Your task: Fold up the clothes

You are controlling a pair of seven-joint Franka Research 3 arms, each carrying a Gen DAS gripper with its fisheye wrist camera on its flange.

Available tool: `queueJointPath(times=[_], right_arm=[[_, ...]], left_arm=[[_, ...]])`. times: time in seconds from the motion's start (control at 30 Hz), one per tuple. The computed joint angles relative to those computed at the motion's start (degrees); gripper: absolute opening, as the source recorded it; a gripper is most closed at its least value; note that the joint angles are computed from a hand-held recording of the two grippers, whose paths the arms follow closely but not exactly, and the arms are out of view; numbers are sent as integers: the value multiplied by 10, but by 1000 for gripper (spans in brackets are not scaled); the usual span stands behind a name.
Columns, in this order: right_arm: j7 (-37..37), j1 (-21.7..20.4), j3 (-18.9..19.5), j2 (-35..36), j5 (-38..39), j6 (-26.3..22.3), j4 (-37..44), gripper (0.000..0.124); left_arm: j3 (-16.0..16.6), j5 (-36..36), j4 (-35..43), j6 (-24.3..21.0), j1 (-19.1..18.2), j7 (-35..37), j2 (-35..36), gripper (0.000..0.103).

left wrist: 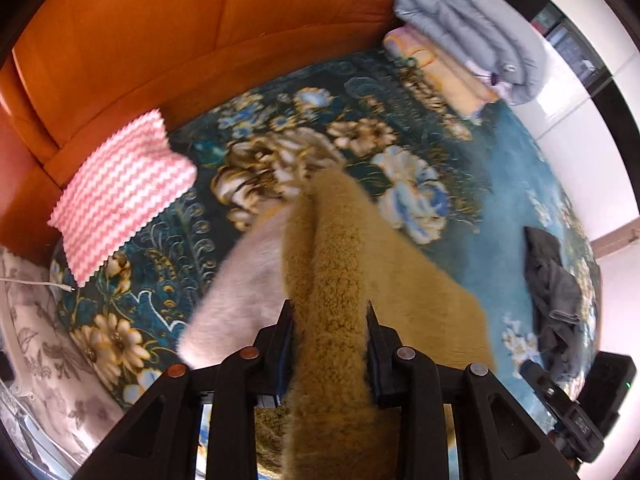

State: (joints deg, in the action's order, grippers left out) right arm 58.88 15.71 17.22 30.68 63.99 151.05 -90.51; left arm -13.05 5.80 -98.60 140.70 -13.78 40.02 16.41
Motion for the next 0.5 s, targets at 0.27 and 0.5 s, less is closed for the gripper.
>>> queueJointPath(times=[0.27,0.5], right_arm=[[-15,12,0,27,-43,-22,35,14],[32,51,-10,55,-132,-41,60,14]], left_arm=[[3,-30,-50,36,20,-10,-13,49],[19,21,-154,141,15,-113,-102,51]])
